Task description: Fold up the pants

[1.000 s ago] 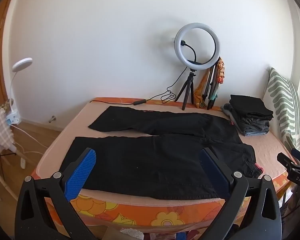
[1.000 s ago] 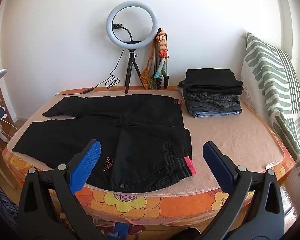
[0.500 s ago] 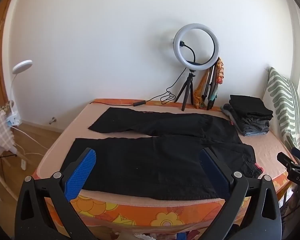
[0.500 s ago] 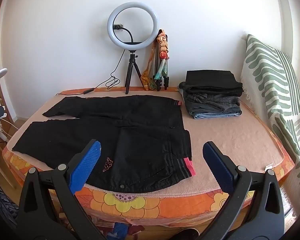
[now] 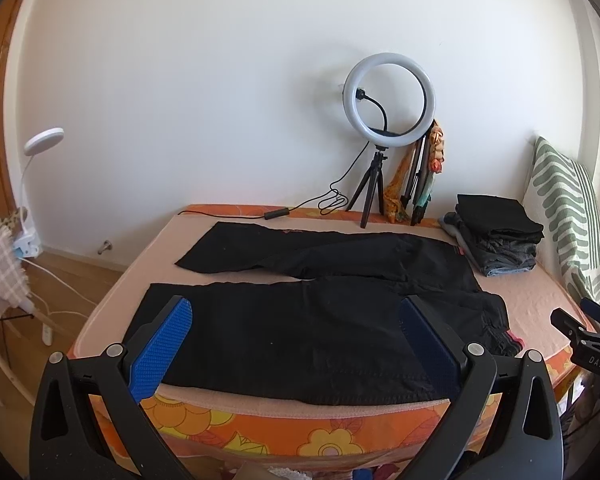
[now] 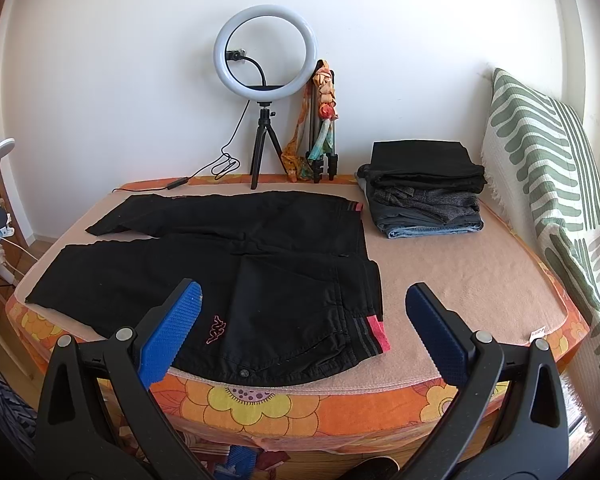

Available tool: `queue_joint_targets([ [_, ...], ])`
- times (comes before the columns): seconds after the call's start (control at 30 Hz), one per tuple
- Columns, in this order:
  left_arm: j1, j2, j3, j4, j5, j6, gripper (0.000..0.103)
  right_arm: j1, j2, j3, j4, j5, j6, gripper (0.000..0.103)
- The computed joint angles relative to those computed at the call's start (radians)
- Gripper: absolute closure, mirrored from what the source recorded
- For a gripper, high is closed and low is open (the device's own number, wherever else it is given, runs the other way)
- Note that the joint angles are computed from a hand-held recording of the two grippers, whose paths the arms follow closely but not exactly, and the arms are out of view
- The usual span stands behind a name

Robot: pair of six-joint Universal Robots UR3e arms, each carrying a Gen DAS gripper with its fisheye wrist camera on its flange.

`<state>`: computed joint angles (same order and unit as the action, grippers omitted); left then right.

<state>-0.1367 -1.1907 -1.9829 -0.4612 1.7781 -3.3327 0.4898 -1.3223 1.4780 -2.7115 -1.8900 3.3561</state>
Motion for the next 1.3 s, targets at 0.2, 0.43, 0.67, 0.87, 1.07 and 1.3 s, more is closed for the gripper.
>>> queue_joint_targets([
  [0.2,-0.019,-0.010,0.001,0.012,0.024,-0.009,0.000,-0.002,0.002,-0.004,0.005,-0.001,-0.006,0.000],
  [0.43,-0.024,-0.014,0.004,0.014,0.031,-0.009,0.000,0.010,0.012,-0.020,0.011,-0.011,0.002,0.000],
  [0.67,-0.017,-0.013,0.005,0.014,0.024,-0.011,0.000,0.004,0.005,-0.013,0.014,-0.002,0.002,0.000],
  [0.87,-0.013,-0.005,-0.002,0.013,0.022,-0.009,0.000,0.004,0.005,-0.009,0.007,-0.001,0.003,0.000],
  [1.07,-0.011,-0.003,0.002,0.009,0.014,-0.006,0.000,0.000,0.000,0.002,-0.001,0.008,0.007,0.000],
  [1.3,-0.008,0.001,-0.003,0.013,0.010,-0.004,0.000,-0.001,-0.003,0.003,0.001,0.013,0.010,0.000],
])
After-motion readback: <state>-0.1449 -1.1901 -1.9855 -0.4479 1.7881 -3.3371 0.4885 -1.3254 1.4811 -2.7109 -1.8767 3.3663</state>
